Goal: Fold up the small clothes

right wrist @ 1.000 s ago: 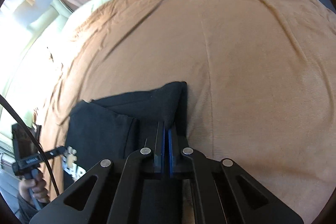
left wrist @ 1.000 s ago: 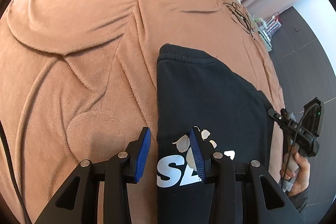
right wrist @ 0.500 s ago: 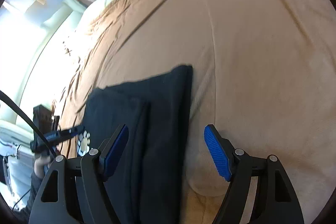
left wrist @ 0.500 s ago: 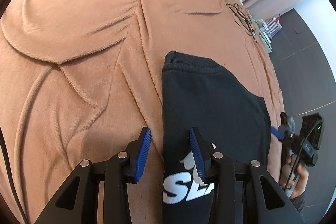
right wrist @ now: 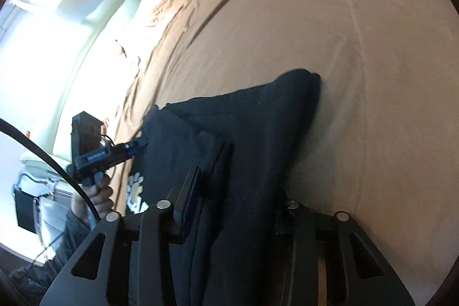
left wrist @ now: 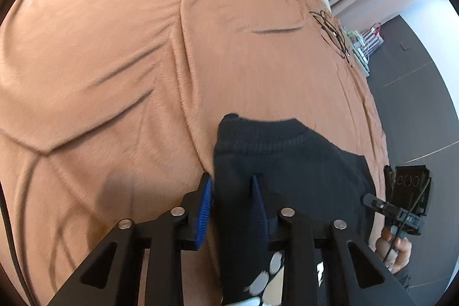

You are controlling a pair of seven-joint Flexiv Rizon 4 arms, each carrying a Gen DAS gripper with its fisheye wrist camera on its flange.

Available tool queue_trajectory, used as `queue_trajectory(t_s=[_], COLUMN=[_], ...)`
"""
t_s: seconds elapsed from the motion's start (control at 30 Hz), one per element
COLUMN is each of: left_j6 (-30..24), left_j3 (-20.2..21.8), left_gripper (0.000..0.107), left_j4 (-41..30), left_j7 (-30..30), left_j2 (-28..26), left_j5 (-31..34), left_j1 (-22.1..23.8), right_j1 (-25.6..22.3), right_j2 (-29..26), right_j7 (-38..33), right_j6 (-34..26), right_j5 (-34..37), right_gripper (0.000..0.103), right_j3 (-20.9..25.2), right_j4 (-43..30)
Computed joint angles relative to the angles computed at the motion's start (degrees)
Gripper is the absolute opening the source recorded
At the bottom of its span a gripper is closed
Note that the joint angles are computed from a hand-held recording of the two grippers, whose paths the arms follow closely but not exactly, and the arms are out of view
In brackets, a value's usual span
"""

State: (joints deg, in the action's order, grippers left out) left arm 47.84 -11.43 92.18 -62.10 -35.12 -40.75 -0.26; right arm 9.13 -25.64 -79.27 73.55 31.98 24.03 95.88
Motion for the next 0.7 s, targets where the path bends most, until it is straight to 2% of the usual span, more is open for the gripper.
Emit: queue_trajectory(t_s=[0.1, 0.2, 0.27, 0.47, 0.7], left_j6=[0.6, 0.97, 1.4, 3.34, 3.69], left_j3=[0.54, 0.74, 0.06, -0.11, -0.46], left_gripper=[0.025, 0.013, 0.009, 0.008, 0.006], left_j4=[-1.45, -1.46, -0.3, 2.96, 7.98], left_j7=[-1.03, -1.3, -0.45, 1.63, 6.5], left_j2=[-0.95, -0.56, 0.51, 4.43, 10.21], left_j5=[1.62, 3.07, 2.06, -0.18, -6.7], left_j1=[-0.99, -1.25, -0.65, -0.5, 0.07], right_j1=[3.0, 5.84, 8.08, 12.26, 20.15], right_j2=[0.2, 1.43, 2.78, 7.31, 11.13], right_j7=[4.55, 8.67, 11.93, 21.19, 38.31], right_j6=[-0.74, 0.44, 2.6, 6.19, 9.52], right_j5=[-4.62, -9.65, -13.82, -25.37, -43.81], right_gripper=[0.016, 0.012, 0.011, 0.011, 0.011], right_j3=[-3.65, -6.24, -8.18, -11.78, -19.1], right_j4=[0.06, 2.01, 4.35, 9.41, 15.4])
